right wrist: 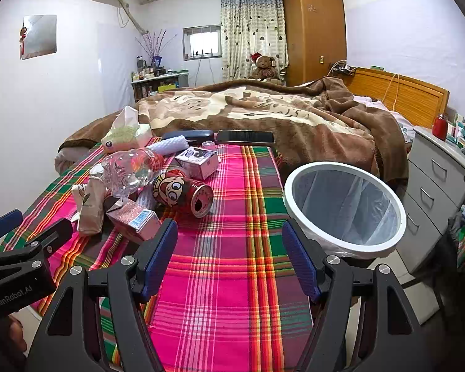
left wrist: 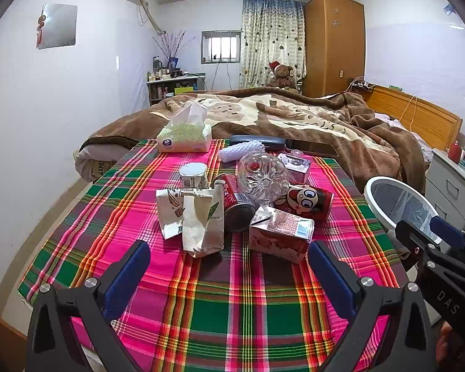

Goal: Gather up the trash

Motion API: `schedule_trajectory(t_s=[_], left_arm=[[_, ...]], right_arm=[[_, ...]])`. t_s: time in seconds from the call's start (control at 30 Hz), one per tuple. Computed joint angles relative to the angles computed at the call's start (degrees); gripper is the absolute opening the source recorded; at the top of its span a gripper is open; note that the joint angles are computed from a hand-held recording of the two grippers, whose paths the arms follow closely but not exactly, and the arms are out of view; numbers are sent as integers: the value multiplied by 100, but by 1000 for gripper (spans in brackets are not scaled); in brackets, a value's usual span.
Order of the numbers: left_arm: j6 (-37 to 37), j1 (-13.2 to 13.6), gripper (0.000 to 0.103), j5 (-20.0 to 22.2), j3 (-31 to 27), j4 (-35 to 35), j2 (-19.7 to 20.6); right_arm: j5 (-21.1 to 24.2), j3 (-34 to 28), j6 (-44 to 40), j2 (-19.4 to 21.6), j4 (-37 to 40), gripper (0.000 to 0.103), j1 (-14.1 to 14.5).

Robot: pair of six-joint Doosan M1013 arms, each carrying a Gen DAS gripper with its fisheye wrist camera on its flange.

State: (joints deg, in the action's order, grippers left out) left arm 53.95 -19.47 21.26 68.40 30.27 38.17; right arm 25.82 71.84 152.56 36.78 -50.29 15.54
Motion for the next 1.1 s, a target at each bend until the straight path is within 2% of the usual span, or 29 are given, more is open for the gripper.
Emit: schedule_trajectory(t_s=[1.1], left_arm=[[28,7,103,10,-25,-26,13]], right_arm=[[-9,43,95,-26,-106,71,-23]])
